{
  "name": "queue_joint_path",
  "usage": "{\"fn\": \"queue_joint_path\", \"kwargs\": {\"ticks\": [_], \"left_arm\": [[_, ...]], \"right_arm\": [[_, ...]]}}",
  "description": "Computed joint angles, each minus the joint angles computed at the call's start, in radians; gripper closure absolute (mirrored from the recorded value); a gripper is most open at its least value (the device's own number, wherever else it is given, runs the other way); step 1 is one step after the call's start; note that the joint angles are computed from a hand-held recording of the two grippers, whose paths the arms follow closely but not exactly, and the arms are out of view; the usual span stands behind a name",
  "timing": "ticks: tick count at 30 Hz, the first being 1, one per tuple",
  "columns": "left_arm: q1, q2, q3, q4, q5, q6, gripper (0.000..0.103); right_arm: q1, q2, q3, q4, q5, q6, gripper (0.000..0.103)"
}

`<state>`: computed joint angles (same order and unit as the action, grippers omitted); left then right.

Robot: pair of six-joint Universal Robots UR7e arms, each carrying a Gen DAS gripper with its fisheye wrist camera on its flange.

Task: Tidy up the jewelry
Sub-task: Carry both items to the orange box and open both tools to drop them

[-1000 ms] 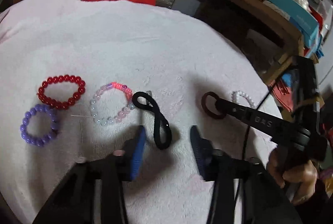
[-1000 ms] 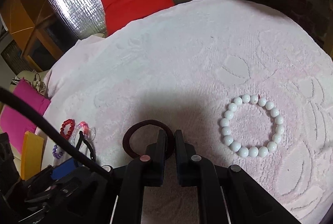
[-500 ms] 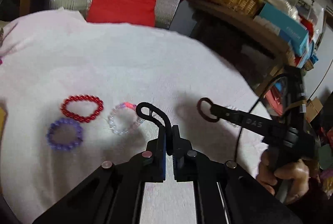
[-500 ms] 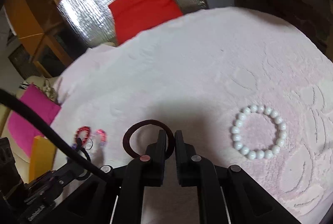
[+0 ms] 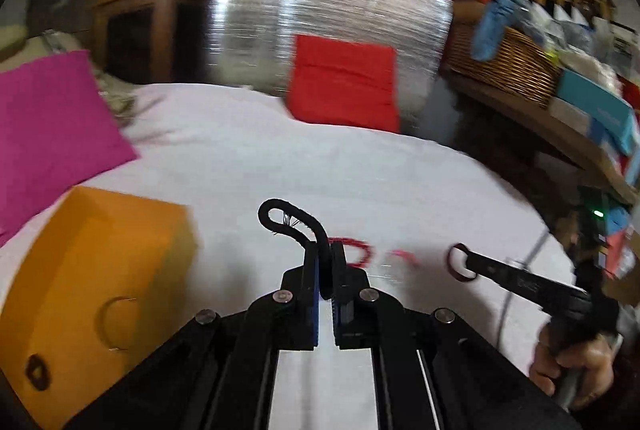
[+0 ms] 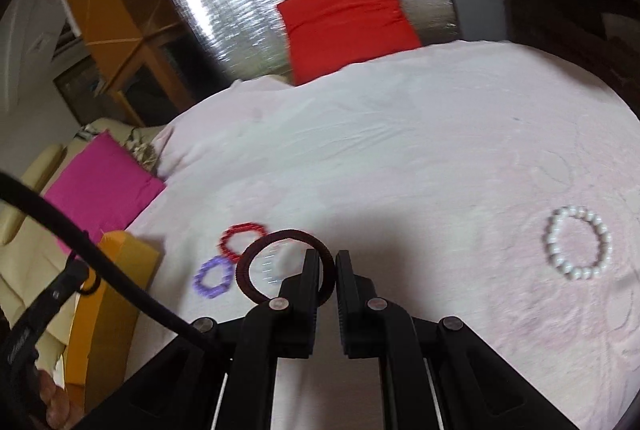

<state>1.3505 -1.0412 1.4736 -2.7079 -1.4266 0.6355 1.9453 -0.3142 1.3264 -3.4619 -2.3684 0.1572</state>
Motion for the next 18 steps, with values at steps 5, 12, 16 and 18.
{"fn": "queue_joint_path", "kwargs": {"ticks": [5, 12, 16, 18], "left_arm": [[0.02, 0.019, -0.048, -0.021, 0.076, -0.058, 0.098], [0.048, 0.035, -0.112, -0.03, 0.138, -0.073, 0.098], [0.074, 0.056, -0.179, -0.012, 0.158, -0.104, 0.098], [0.083, 0.063, -0.203, -0.01, 0.173, -0.113, 0.098]], "right_arm": [[0.031, 0.066, -0.111, 0.071, 0.026, -0.044, 0.094], [0.055, 0.188, -0.335, 0.137, 0.122, -0.123, 0.094], [0.058, 0.291, -0.551, 0.282, 0.179, -0.16, 0.094], [0.058, 0.342, -0.656, 0.347, 0.201, -0.17, 0.094]]}}
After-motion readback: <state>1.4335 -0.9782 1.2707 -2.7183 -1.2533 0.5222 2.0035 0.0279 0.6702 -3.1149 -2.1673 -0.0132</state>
